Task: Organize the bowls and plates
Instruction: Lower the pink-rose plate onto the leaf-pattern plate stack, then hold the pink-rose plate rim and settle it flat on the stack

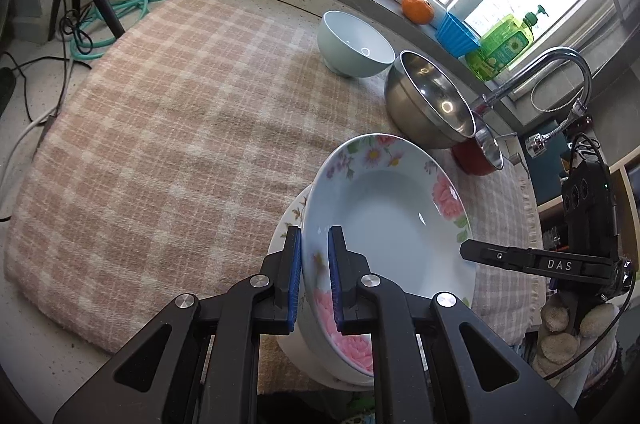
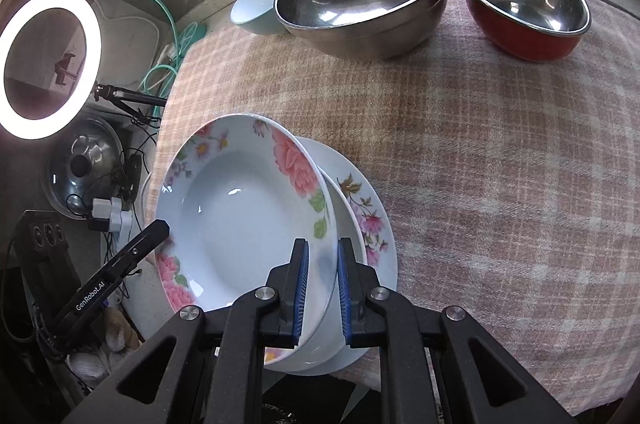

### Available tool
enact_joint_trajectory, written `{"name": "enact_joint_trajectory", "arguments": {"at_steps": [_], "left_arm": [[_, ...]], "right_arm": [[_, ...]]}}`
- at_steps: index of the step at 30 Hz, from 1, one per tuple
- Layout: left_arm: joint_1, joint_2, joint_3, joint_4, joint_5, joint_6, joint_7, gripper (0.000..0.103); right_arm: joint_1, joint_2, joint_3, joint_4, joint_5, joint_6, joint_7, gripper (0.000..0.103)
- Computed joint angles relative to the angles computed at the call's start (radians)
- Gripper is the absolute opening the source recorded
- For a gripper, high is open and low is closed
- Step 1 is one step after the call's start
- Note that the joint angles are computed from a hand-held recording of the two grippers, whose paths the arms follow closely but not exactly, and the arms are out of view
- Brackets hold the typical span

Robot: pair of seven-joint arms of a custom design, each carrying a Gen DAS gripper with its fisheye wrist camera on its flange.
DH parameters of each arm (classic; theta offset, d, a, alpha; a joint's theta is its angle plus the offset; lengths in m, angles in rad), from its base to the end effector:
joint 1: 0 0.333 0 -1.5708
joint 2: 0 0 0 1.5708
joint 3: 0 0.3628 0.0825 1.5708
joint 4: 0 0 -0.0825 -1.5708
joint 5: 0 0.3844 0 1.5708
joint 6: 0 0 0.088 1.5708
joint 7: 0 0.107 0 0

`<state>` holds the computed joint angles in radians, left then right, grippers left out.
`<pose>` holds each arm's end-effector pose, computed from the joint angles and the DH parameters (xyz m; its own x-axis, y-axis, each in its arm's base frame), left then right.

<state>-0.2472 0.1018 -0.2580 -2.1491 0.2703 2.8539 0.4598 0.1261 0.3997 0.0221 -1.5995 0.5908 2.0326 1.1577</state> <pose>0.5212 -0.2998 0.4705 0.2505 -0.8766 0.4109 -0.8095 -0.4225 -0.4078 0.6847 0.1318 0.4555 0.2998 -0.8212 -0.4856 -0.9538 -0.2464 -0.1721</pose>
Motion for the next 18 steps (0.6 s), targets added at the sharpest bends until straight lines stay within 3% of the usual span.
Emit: {"name": "enact_joint_trajectory", "arguments": {"at_steps": [18], "left_arm": [[-0.004, 0.004, -0.013, -0.019, -0.033, 0.004, 0.005, 0.011]], "right_arm": [[-0.001, -0.022, -0.005, -0.04, -0.006, 0.009, -0.009, 0.013]]}}
